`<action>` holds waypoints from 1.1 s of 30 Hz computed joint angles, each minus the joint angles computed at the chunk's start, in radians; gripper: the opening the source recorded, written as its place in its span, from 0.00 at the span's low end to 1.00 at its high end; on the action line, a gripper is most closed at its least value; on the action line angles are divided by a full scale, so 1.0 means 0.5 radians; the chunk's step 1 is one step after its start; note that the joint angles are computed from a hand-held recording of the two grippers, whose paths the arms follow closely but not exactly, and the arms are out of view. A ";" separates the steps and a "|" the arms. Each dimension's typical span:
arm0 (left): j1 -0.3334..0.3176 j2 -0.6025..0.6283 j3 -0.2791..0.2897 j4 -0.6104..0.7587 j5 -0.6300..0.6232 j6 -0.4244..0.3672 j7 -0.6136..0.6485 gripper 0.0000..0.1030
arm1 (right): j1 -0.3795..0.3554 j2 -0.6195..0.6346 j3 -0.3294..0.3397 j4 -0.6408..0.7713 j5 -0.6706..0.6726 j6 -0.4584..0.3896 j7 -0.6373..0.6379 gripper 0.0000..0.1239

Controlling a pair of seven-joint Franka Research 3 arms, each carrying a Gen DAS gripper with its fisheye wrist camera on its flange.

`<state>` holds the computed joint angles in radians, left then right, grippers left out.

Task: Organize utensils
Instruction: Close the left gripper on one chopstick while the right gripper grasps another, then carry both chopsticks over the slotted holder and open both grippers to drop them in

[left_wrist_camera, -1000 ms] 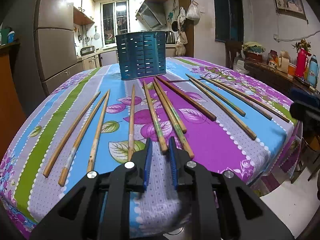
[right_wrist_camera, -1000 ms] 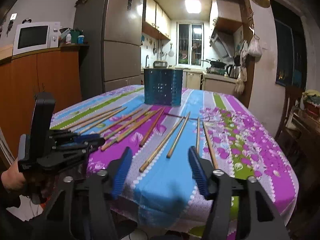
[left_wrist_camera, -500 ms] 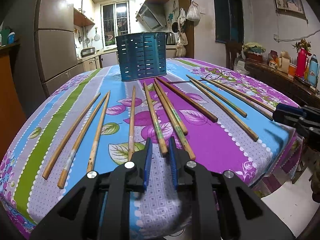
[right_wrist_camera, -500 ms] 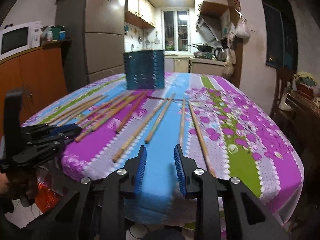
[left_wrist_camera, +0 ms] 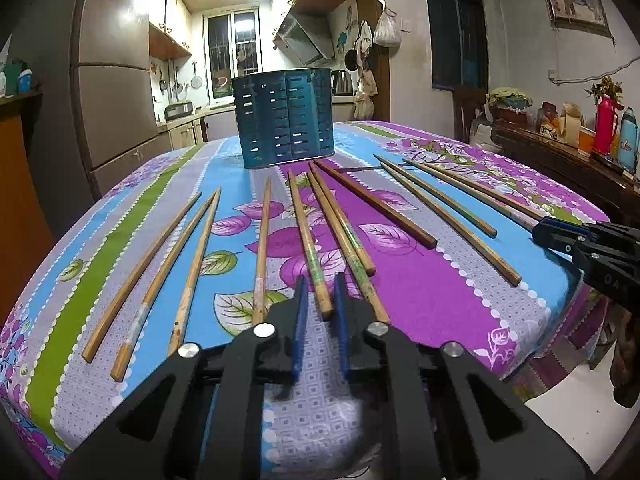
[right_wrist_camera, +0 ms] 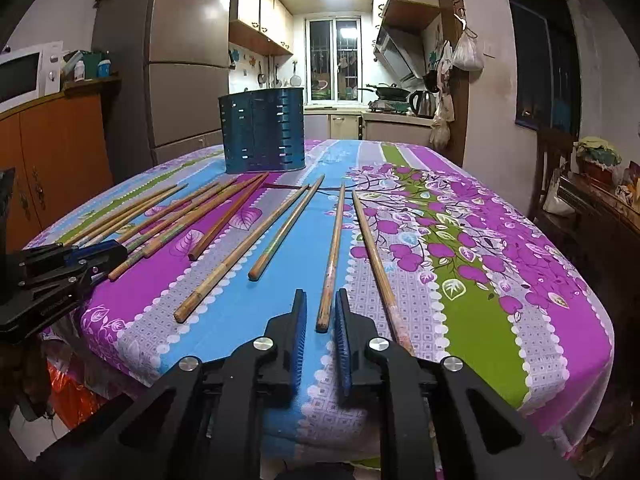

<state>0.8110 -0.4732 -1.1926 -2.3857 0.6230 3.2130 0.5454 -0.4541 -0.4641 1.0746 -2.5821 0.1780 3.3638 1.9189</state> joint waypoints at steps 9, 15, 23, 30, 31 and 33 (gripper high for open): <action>0.064 -0.089 -0.059 -0.018 -0.067 0.045 -0.022 0.06 | -0.078 -0.056 0.077 -0.021 0.075 0.081 0.063 0.06; -0.005 -0.177 0.022 -0.052 -0.116 0.095 -0.018 0.06 | 0.031 -0.140 -0.043 -0.055 0.125 0.134 -0.008 0.06; -0.046 -0.350 0.150 -0.012 -0.224 0.236 0.037 0.06 | 0.177 -0.251 -0.260 0.021 0.162 0.181 -0.249 0.06; 0.219 -0.418 0.066 0.255 -0.350 0.360 0.174 0.05 | 0.238 -0.093 -0.416 0.292 0.107 0.199 -0.605 0.06; 0.265 -0.403 0.040 0.308 -0.356 0.357 0.199 0.05 | 0.259 -0.037 -0.451 0.353 0.086 0.185 -0.661 0.06; 0.361 -0.354 -0.019 0.425 -0.350 0.329 0.248 0.05 | 0.271 0.051 -0.486 0.462 0.074 0.152 -0.752 0.06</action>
<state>0.9914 -0.6502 -1.2023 -2.1730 0.4480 3.3777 0.6696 -0.3187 -0.4387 0.8319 -2.3508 0.2152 3.4399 1.5427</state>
